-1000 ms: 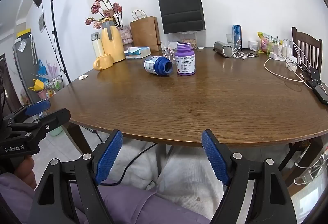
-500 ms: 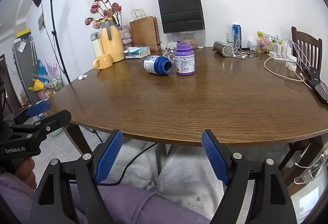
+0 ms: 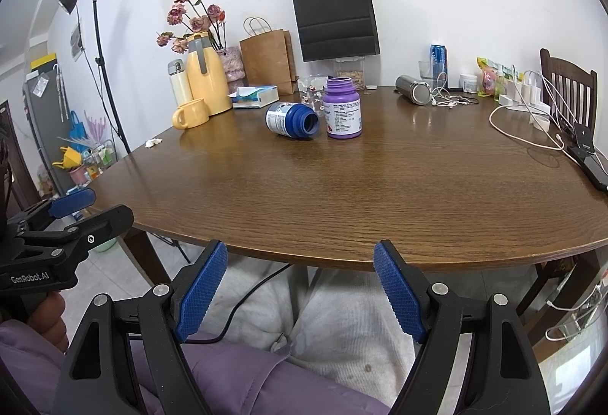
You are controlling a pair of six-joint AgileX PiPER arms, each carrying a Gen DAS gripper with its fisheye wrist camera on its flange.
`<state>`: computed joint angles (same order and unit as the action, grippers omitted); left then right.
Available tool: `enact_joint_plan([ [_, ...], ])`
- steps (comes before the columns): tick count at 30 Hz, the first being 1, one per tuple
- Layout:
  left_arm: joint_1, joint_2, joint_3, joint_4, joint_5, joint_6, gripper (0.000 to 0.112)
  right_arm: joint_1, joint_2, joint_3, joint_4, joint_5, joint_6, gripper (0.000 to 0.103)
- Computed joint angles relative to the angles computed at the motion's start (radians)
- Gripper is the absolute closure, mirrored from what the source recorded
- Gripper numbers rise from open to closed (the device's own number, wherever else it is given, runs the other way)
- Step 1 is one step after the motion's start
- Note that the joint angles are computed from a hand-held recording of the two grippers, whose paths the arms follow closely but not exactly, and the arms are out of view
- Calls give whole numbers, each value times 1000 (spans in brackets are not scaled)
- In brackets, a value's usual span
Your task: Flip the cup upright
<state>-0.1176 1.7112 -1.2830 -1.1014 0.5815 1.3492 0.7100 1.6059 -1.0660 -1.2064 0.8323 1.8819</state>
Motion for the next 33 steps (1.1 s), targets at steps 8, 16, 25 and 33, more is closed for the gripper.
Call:
enact_joint_plan([
  [8, -5, 10, -11, 26, -3, -29, 9, 0, 1, -1, 0, 1, 0, 19],
  [16, -6, 11, -11, 30, -4, -33, 9, -3, -3, -5, 6, 1, -11, 19],
  [25, -4, 8, -8, 17, -8, -16, 9, -4, 2, 0, -8, 0, 5, 19],
  [33, -10, 7, -13, 40, -8, -40, 9, -15, -8, 1, -1, -4, -6, 19],
])
